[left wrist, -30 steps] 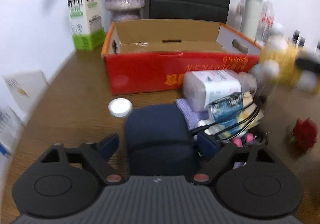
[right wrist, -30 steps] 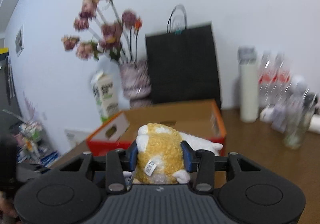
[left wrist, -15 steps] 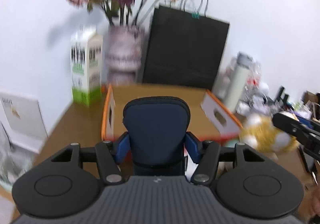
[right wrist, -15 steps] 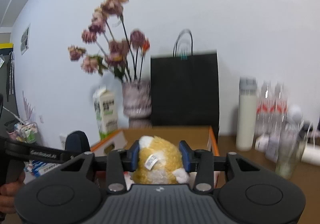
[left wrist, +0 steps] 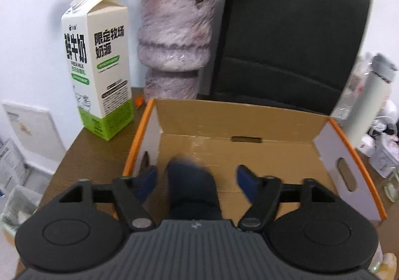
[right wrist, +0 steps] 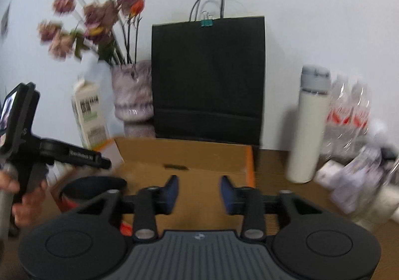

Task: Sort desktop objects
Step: 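Grasp the navy glasses case with the left tool while the right tool grasps the plush toy, then lower the navy case into the box with the left tool while the right tool drops the plush toy in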

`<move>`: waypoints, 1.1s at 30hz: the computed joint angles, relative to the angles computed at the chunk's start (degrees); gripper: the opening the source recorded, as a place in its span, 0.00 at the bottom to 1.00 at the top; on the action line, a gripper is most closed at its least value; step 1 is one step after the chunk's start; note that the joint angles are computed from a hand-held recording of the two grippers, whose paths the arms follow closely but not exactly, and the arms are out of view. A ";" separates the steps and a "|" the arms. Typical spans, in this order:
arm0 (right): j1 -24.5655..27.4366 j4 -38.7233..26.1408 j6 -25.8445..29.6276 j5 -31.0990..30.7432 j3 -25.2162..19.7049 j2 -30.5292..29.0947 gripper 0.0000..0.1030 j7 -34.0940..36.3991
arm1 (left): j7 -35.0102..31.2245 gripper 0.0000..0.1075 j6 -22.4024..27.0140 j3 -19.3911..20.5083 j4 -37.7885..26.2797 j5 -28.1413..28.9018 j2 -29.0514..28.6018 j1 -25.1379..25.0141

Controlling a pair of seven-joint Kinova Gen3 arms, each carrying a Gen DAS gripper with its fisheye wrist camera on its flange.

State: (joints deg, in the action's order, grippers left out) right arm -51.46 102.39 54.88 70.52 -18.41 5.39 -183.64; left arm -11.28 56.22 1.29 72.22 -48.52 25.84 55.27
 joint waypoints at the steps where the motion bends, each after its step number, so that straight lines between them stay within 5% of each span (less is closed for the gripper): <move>1: -1.29 -0.37 2.33 -1.44 0.80 -0.74 0.58 2.32 | 2.33 0.84 -1.70 -2.06 2.65 -2.11 -1.00 2.37; 2: -2.36 -0.62 4.08 -3.77 1.65 -1.89 0.73 4.17 | 4.07 0.87 -2.86 -3.99 4.82 -4.12 -1.83 4.61; 3: -2.37 -0.52 4.89 -6.10 1.49 -3.07 0.75 5.32 | 4.89 0.92 -3.14 -4.85 6.12 -5.38 -2.48 5.91; 6: 1.56 0.56 4.68 -13.09 -2.45 -5.02 0.74 7.55 | 1.80 0.92 -0.70 -2.21 5.23 -4.22 -2.59 4.23; 11: 0.89 4.90 3.07 -21.55 -6.03 -3.59 0.73 5.08 | -5.97 0.94 0.47 1.02 2.88 2.32 -0.85 0.11; 13: -2.13 5.00 4.66 -20.91 -5.78 -1.52 0.72 2.18 | -8.52 0.93 4.28 0.11 -0.08 1.43 1.72 2.42; 14: -3.11 4.97 5.18 -20.57 -5.78 -0.05 0.56 1.16 | -8.52 0.92 5.15 -1.29 -0.67 1.03 2.40 4.07; 16: -5.72 5.66 5.71 -19.03 -4.89 1.74 0.45 -2.44 | -6.84 0.86 4.08 -3.43 0.51 1.00 1.97 6.12; 18: -7.75 4.71 9.16 -17.54 -5.40 3.17 0.43 -3.95 | -5.46 0.74 -0.16 -1.57 4.30 1.81 -0.79 4.29; 23: -14.74 3.24 19.36 -10.86 -6.59 1.32 0.43 -8.31 | -3.85 0.73 -4.04 -2.33 8.03 4.59 -4.59 3.33; 25: -11.38 2.84 19.21 -7.61 -9.18 -0.50 0.43 -7.49 | -0.85 0.80 -7.62 -1.82 10.71 2.51 -7.00 2.60; 28: -3.42 -0.83 13.08 -5.24 -10.13 -1.61 0.43 -2.90 | 1.41 0.83 -6.30 -2.56 11.54 -1.93 -8.11 4.24; 33: 9.86 -13.83 1.42 -11.15 -9.50 7.03 0.44 8.75 | 7.46 0.89 -3.97 5.18 13.36 -9.75 -7.37 -1.93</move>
